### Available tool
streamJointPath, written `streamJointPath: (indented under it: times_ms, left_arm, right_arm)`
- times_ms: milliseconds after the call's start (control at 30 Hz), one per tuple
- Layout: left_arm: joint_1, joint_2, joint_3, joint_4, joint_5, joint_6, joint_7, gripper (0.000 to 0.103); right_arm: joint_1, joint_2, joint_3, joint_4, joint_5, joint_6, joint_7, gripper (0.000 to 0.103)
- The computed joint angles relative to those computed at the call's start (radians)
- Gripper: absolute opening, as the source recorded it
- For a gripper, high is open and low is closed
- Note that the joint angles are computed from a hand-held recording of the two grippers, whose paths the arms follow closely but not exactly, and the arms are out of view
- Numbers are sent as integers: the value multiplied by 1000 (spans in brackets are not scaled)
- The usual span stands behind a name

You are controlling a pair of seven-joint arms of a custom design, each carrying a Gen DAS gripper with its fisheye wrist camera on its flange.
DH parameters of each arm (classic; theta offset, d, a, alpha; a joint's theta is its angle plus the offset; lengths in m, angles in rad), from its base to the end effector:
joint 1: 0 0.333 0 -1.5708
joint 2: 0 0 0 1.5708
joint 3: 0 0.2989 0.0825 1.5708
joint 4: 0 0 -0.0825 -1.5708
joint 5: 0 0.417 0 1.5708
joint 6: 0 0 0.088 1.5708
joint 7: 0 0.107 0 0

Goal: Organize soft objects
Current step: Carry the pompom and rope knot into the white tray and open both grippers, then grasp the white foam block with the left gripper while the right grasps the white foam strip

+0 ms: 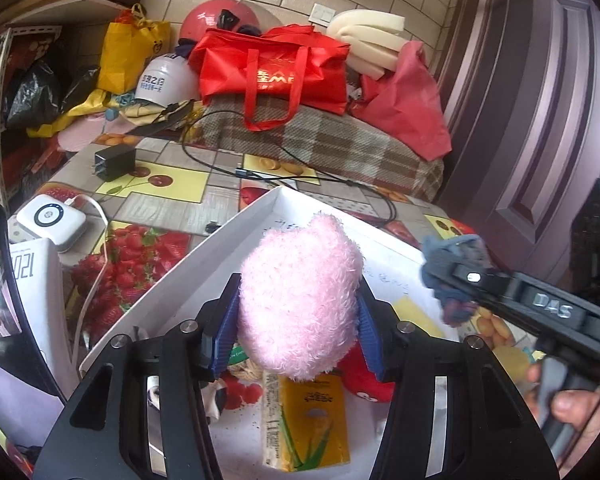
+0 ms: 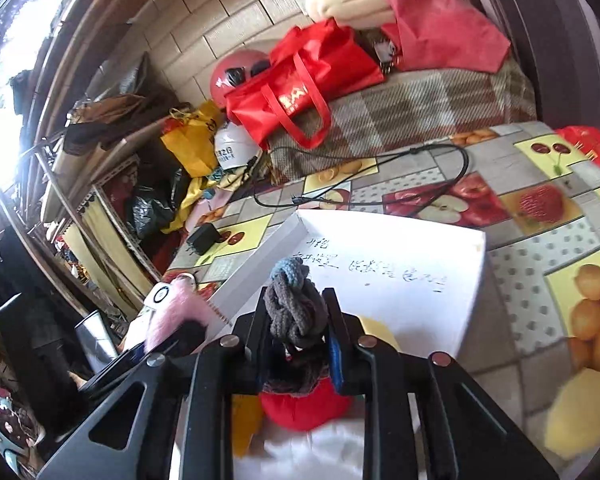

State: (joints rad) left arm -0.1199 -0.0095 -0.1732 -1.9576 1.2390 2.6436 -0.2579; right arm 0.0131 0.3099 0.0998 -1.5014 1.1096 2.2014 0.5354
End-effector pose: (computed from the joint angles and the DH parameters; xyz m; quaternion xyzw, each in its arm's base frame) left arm 0.5934 -0.2052 0.5134 -0.7582 0.3987 -0.3850 0.3434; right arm 0.7138 0.1027 0.5283 -0.7601 0.3945 0.0014 0.5164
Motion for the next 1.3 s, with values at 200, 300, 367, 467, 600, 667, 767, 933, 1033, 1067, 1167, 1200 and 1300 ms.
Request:
streamJointPath:
  times_ms: [200, 300, 367, 467, 600, 667, 767, 933, 1033, 1067, 1167, 1200, 1300]
  left_arm:
    - [-14, -1, -12, 11, 27, -90, -6, 99]
    - [-29, -6, -23, 14, 70, -176, -18, 103]
    - [-32, -12, -24, 9, 82, -191, -29, 103]
    - [-27, -31, -22, -11, 112, -174, -78, 103]
    - [-11, -60, -23, -39, 175, -131, -175, 103]
    - [-7, -62, -29, -37, 198, -126, -191, 103]
    - [-6, -58, -34, -29, 220, -111, -190, 103]
    - [-13, -41, -37, -9, 227, -98, -172, 103]
    - [-19, -31, -36, 0, 223, -85, -148, 103]
    - [-21, -30, -35, 1, 222, -85, -143, 103]
    - [-25, -31, -33, 3, 230, -83, -150, 103]
    - [-26, -33, -33, 1, 234, -83, -155, 103]
    - [-25, -38, -33, -2, 246, -78, -166, 103]
  right_arm:
    - [13, 6, 11, -10, -3, 51, 25, 47]
    - [4, -34, 17, -57, 59, 63, -53, 103]
    - [11, -56, 12, -81, 80, 77, -82, 103]
    - [13, -85, -3, -106, 108, 71, -101, 103]
    - [-12, -111, -40, -112, 114, 0, -134, 103]
    - [-27, -113, -61, -101, 88, -43, -137, 103]
    - [-49, -94, -86, -67, -13, -130, -139, 103]
    - [-44, -115, -98, -119, -205, -115, -262, 103]
    - [1, -165, -88, -233, -309, 49, -375, 103]
    - [8, -168, -87, -244, -323, 54, -399, 103]
    - [27, -144, -85, -243, -365, 82, -414, 103]
    - [35, -131, -85, -238, -383, 108, -402, 103]
    - [41, -94, -82, -214, -421, 147, -350, 103]
